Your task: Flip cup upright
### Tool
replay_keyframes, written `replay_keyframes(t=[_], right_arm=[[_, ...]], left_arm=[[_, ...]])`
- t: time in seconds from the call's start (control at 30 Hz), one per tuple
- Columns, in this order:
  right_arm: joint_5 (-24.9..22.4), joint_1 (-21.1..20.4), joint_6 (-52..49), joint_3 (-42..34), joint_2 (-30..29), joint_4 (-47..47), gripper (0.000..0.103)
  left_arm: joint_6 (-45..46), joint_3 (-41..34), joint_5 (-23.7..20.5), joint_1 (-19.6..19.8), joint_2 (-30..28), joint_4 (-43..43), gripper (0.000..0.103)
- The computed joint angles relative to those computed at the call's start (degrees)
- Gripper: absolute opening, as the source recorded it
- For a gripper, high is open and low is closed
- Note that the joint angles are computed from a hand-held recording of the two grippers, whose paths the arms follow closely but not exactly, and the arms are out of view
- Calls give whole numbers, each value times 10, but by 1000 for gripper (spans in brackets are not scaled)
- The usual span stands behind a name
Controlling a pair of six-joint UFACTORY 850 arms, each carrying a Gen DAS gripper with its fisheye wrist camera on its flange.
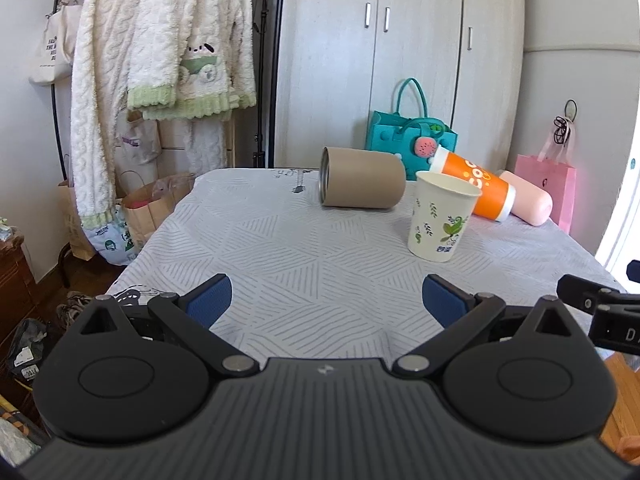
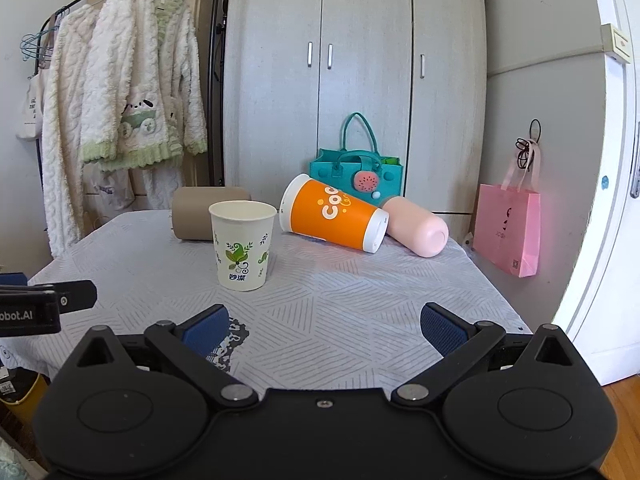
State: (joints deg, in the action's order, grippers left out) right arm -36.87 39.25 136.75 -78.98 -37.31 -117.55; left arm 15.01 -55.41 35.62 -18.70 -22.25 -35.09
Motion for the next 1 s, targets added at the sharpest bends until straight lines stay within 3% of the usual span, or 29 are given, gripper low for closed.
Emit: replay_keyframes(t=[0.23,0.47,1.0], right_arm=[[-1,1,9,-4,-2,-9,103],[-19,4,37,7,8,-4,103],[-30,3,70,20,14,-21,103]], left_arm=[[62,-20,-10,-2,-13,-79,103],[26,-13,-10,-1,-9,-37,103],[35,-9,3,-3,-9,-37,103]])
